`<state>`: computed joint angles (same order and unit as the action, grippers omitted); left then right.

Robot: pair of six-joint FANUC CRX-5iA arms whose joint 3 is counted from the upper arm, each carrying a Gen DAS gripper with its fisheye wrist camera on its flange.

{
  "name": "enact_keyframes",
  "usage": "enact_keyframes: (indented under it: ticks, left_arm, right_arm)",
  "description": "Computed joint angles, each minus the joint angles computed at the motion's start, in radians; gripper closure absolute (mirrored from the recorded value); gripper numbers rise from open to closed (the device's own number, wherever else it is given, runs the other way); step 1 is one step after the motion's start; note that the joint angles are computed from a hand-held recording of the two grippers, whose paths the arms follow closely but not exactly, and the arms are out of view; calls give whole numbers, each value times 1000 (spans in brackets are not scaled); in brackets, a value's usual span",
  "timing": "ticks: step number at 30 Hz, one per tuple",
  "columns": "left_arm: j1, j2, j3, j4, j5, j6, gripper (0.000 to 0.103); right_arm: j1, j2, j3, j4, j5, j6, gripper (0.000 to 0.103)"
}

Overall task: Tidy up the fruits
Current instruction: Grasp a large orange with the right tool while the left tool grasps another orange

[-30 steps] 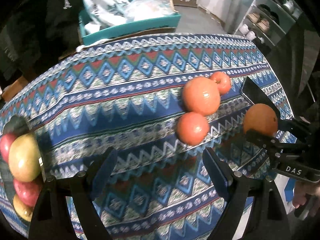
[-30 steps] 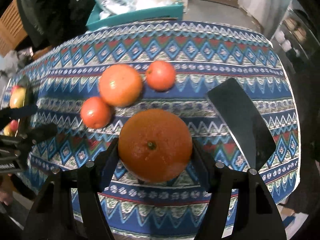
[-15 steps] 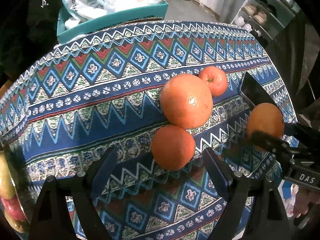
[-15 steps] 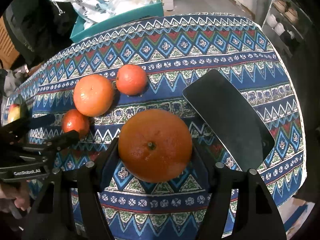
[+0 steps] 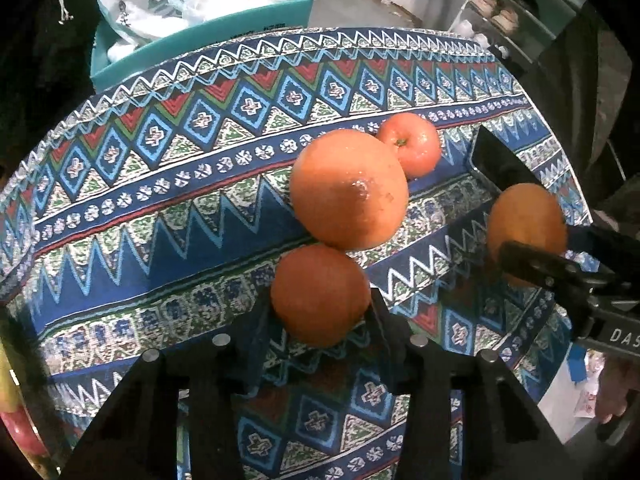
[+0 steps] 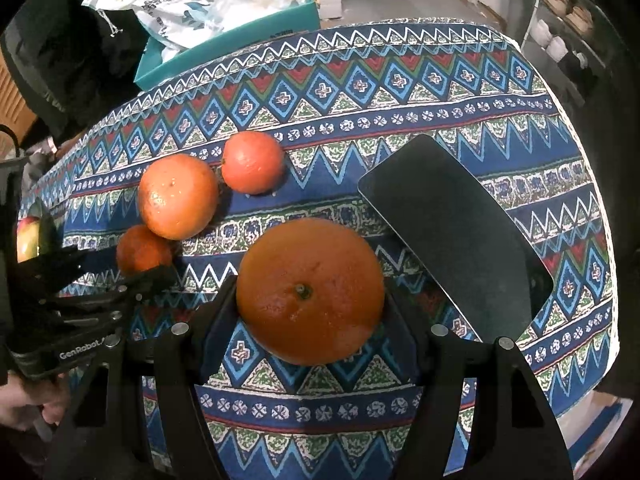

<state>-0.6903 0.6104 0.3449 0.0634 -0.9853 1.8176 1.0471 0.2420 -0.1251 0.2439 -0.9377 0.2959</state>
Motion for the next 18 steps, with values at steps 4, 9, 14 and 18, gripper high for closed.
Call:
enact_keyframes:
  ticks: [4,9,14,18]
  left_arm:
    - [5,-24,-37,6,22,1,58]
    - [9,-60,-77,6,43,-2,58]
    - [10,-102,-111,0,58,6,58]
    - [5,-138,-129,-20,58,15,58]
  right_arm:
    - [7,4,6,15,-9,-4,35]
    - [17,4,8,44,-13,-20,35]
    - [28,0,9,78,-16,-33,35]
    - [42,-3,14,109,-30,-39,35]
